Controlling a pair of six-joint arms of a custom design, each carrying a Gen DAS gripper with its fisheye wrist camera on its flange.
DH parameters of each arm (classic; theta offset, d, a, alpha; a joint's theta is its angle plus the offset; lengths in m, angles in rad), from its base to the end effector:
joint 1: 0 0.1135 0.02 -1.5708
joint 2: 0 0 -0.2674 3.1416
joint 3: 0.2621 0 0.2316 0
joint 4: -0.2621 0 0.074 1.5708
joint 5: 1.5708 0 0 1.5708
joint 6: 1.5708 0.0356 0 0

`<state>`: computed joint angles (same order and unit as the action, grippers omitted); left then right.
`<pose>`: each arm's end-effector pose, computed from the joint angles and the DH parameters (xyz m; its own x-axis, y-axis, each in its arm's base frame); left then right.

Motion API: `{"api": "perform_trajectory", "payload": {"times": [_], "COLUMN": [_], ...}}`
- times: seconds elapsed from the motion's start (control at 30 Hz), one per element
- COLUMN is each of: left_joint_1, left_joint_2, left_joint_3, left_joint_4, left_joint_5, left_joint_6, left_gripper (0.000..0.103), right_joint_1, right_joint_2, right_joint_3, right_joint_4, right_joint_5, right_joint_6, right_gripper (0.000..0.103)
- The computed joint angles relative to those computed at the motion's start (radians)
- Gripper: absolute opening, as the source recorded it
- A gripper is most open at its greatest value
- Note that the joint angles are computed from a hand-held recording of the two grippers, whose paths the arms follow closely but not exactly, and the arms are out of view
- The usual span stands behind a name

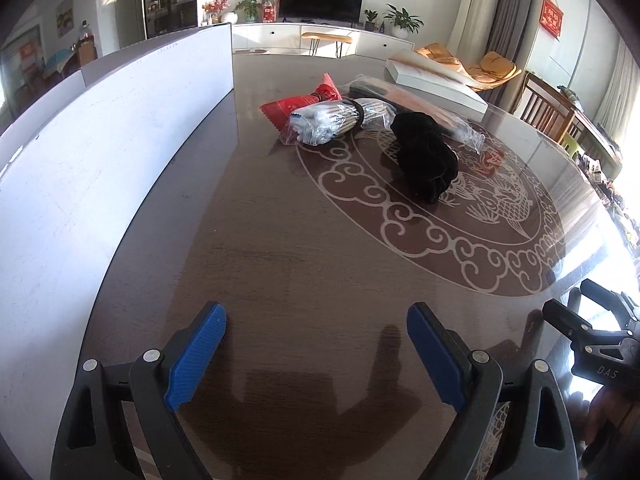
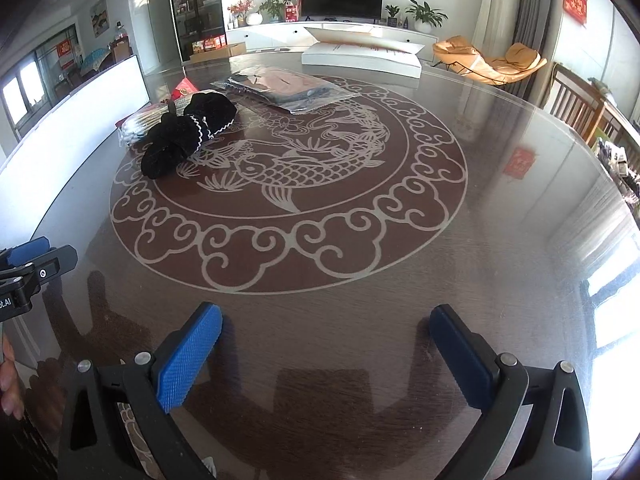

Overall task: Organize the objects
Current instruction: 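Bring both grippers back over the table items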

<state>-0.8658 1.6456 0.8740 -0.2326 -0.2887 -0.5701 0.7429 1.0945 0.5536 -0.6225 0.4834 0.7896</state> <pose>0.2023 -0.2221 0.1760 -0.8009 0.1429 -0.5815 0.2362 0.9678 -0.0875 0.1304 0.0973 0.1905 -0.8051 0.1142 -0.5820 0.1540 0.9879 -0.0191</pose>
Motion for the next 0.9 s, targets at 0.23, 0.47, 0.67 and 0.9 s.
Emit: {"api": "perform_trajectory", "payload": {"times": [0.23,0.47,0.67,0.9], "left_joint_1": [-0.028,-0.046,-0.043,-0.043], "left_joint_2": [0.026,0.042,0.039,0.036], "left_joint_3": [0.033,0.05,0.048,0.046], "left_joint_4": [-0.05,-0.078,-0.086,-0.086], "left_joint_5": [-0.05,-0.071,-0.07,-0.07], "left_joint_6": [0.004,0.01,0.004,0.003], "left_gripper": [0.093,0.098,0.103,0.103], "right_joint_1": [0.002,0.001,0.001,0.0], "right_joint_2": [0.0,0.0,0.0,0.001], "right_joint_3": [0.0,0.0,0.0,0.0], "right_joint_4": [-0.001,0.0,0.0,0.001], "right_joint_5": [0.001,0.001,0.0,0.0], "right_joint_6": [0.002,0.002,0.001,0.001], "right_gripper": [0.103,0.103,0.103,0.103]}}
